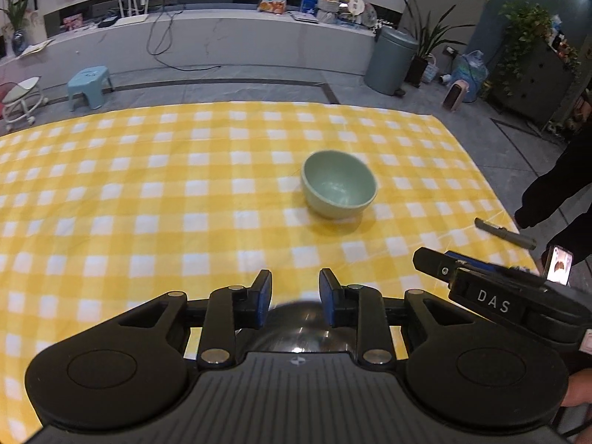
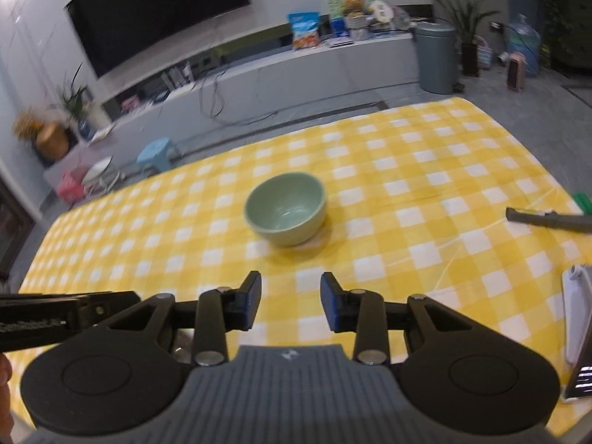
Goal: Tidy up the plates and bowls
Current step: 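Move the left tool to the pale green bowl and grasp its rim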
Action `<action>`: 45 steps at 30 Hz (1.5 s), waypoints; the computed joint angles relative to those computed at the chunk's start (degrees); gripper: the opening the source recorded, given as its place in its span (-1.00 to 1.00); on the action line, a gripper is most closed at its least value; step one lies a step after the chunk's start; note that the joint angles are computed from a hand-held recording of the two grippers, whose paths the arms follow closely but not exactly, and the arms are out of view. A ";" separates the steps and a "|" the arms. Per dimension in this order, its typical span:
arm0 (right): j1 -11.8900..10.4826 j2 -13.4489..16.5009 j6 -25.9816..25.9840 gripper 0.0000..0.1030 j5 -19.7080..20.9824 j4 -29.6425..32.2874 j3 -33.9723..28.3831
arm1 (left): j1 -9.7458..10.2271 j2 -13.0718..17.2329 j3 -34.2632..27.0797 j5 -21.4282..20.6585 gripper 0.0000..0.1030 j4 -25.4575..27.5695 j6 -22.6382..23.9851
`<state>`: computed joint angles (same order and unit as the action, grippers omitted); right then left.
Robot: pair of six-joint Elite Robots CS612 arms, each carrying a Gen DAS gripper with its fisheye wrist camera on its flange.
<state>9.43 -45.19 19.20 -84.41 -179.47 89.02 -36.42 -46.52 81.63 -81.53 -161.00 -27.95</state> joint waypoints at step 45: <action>-2.57 12.64 15.75 -0.65 4.03 1.30 -14.69 | 1.58 17.08 -27.52 3.41 -0.50 18.26 1.07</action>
<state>6.86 -32.55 34.96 -80.38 -178.17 74.34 -34.85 -29.44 54.11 -78.12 -142.74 -26.88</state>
